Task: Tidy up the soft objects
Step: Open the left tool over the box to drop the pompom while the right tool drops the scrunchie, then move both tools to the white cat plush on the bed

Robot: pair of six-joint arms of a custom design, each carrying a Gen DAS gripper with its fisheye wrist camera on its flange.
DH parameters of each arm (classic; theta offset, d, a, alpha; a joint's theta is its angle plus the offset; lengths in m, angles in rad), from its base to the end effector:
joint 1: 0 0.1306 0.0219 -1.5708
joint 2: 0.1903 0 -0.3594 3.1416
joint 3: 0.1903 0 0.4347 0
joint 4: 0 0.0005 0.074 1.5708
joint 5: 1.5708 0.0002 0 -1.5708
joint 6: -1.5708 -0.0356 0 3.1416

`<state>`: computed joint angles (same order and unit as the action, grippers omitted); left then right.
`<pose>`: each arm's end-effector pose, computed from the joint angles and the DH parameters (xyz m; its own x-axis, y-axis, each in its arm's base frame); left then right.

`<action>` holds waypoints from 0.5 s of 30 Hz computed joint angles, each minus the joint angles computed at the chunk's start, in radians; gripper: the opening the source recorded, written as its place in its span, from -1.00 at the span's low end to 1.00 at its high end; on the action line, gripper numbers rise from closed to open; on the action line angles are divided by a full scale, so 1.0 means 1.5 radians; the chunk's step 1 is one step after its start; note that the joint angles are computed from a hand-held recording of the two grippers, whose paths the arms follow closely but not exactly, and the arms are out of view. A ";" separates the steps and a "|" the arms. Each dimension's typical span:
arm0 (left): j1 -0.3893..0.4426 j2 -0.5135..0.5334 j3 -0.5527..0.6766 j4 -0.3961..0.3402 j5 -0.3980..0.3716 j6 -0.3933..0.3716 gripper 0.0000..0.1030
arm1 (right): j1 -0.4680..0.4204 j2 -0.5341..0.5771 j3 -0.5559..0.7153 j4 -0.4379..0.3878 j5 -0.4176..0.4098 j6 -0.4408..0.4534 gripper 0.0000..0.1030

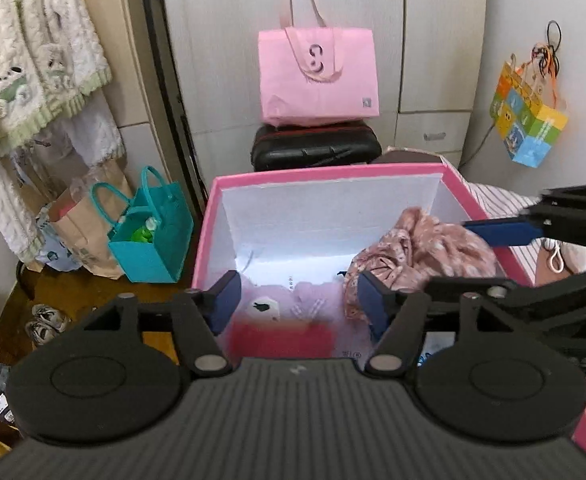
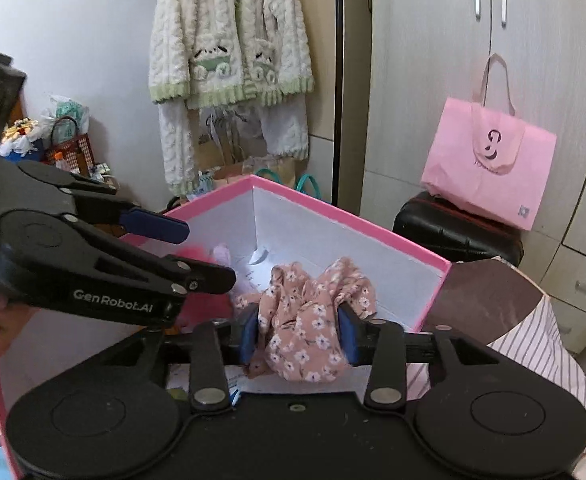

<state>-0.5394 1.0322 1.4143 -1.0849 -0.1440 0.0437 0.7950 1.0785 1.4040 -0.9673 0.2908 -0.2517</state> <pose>0.3334 -0.1942 0.5598 -0.5722 0.2921 -0.7664 0.3897 0.9190 0.0593 0.2971 0.2876 0.5479 -0.5363 -0.2060 -0.8185 -0.4022 0.9150 0.0333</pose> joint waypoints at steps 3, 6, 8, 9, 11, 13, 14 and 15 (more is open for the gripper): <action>-0.002 -0.031 -0.008 -0.003 0.006 -0.007 0.34 | 0.016 -0.038 -0.019 -0.006 0.016 -0.007 0.17; -0.002 -0.063 -0.011 -0.030 0.035 -0.009 0.36 | 0.039 -0.081 -0.038 -0.022 0.030 -0.015 0.17; -0.004 -0.081 -0.009 -0.052 0.057 -0.007 0.37 | 0.057 -0.118 -0.055 -0.033 0.033 -0.030 0.17; -0.007 -0.090 -0.008 -0.064 0.067 -0.004 0.38 | 0.065 -0.131 -0.059 -0.040 0.035 -0.039 0.18; -0.016 -0.104 -0.006 -0.081 0.081 -0.001 0.39 | 0.084 -0.160 -0.068 -0.061 0.048 -0.063 0.18; -0.033 -0.119 -0.007 -0.093 0.080 0.001 0.40 | 0.105 -0.181 -0.074 -0.086 0.068 -0.083 0.18; -0.043 -0.126 -0.006 -0.100 0.078 -0.001 0.41 | 0.117 -0.192 -0.076 -0.100 0.080 -0.094 0.18; -0.053 -0.132 -0.005 -0.105 0.077 -0.001 0.41 | 0.130 -0.202 -0.078 -0.114 0.093 -0.106 0.18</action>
